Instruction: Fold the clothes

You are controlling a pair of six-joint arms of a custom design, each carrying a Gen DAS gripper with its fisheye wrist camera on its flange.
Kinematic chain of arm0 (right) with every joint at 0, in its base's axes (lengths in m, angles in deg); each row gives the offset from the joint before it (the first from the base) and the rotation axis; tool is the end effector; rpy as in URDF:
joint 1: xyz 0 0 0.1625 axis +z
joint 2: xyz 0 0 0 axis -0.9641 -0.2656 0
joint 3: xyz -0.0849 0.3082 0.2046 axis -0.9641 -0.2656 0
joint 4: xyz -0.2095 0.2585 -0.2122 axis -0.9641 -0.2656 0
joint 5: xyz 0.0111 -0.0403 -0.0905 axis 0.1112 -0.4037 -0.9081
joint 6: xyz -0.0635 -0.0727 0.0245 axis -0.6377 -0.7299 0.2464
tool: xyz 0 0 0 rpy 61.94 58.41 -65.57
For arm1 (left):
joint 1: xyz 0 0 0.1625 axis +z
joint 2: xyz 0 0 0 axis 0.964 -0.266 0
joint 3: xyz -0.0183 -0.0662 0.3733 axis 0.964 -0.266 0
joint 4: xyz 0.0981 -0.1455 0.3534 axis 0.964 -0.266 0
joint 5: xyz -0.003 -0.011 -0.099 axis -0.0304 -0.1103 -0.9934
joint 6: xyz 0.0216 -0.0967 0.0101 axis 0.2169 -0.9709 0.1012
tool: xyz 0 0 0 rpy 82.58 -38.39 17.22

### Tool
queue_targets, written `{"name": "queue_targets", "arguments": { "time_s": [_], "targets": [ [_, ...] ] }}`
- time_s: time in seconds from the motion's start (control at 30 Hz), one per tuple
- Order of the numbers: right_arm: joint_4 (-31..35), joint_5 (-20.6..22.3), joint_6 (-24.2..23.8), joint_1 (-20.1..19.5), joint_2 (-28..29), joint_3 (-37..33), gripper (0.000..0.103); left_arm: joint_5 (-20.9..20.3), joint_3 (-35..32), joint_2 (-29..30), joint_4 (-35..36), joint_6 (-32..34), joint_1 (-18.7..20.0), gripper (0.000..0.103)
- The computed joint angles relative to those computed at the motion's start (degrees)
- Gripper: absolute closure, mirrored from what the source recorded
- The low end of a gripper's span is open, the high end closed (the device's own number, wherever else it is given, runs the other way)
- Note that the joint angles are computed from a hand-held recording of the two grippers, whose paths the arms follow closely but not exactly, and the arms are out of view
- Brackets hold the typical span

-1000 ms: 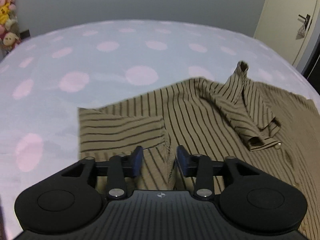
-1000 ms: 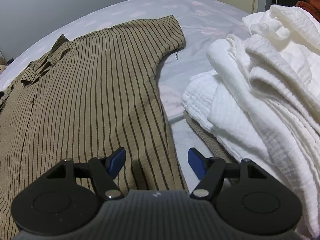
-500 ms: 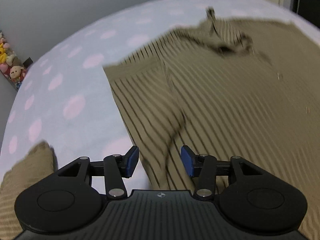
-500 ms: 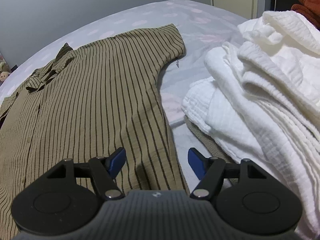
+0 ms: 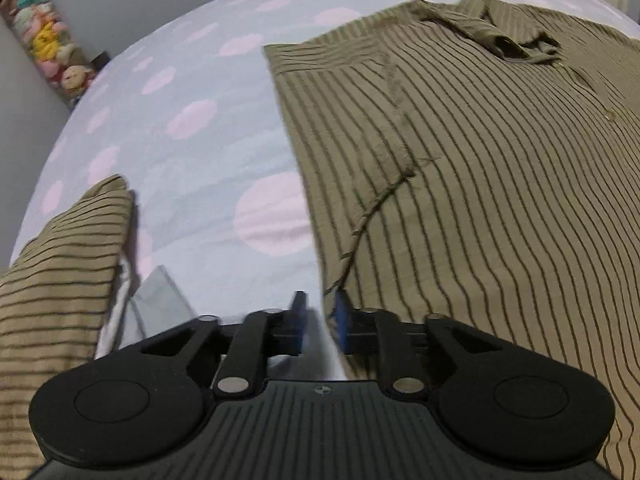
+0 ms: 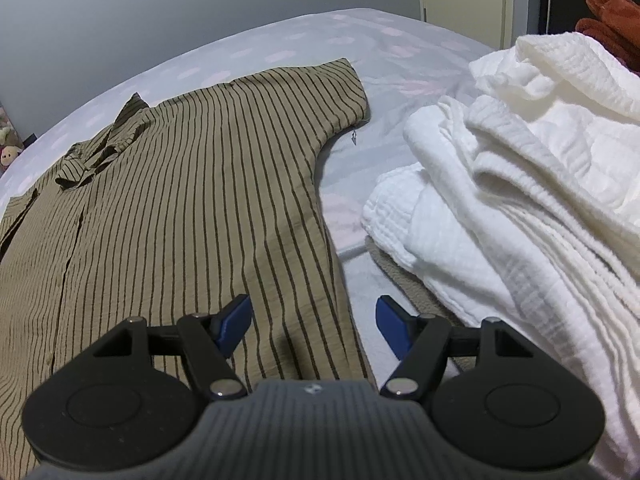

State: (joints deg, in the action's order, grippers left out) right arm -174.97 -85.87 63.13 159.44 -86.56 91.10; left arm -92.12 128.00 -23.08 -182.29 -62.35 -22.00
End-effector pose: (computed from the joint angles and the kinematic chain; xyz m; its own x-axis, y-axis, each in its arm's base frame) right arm 0.0598 -0.2345 0.2929 -0.7794 0.3024 0.5487 -0.2123 0.6965 -0.6855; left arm -0.0218 -0.3897 0.2715 -0.5325 0.0737 -0.8432 0.4452 0.8717 -0.2049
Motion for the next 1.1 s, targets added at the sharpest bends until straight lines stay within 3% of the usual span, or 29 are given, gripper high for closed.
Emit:
{"name": "queue_targets", "arguments": {
  "time_s": [0.1,0.23,0.33,0.37,0.5,0.67,0.77,0.93,1.1],
  "targets": [
    [2.67,0.03,0.56,0.44,-1.72,-0.39,0.032,-0.24,-0.5,-2.62,4.36,-5.56,-1.55,0.083],
    [11.83,3.37,3.19,0.65,-6.97,-2.79,0.032,1.64,-0.96,-5.13,12.24,-13.05,-6.11,0.082],
    [14.57,2.7,3.27,3.65,-5.06,-6.65,0.032,2.09,-0.8,-5.15,11.38,-15.4,-9.36,0.071],
    [14.76,2.59,2.87,4.59,-3.74,-8.2,0.032,1.97,-0.72,-4.78,10.36,-16.36,-10.4,0.063],
    [13.08,2.31,-0.06,6.48,3.67,-15.71,0.032,-0.16,0.42,-1.65,-1.03,-16.08,-12.98,0.056],
    [11.43,2.2,-2.9,4.18,14.74,-26.8,0.035,-3.21,1.77,6.28,-18.28,-11.81,-14.11,0.052],
    [9.94,3.82,-3.91,0.84,20.97,-33.63,0.039,-2.07,2.42,11.6,-24.49,-8.6,-14.14,0.051],
    [9.04,6.47,-5.28,-4.0,30.61,-44.44,0.04,4.69,0.03,20.89,-20.48,-10.94,-11.57,0.051],
    [11.52,5.56,-10.47,-5.98,39.82,-55.19,0.041,3.94,-1.49,23.59,-19.87,-13.72,-7.64,0.051]
  ]
}}
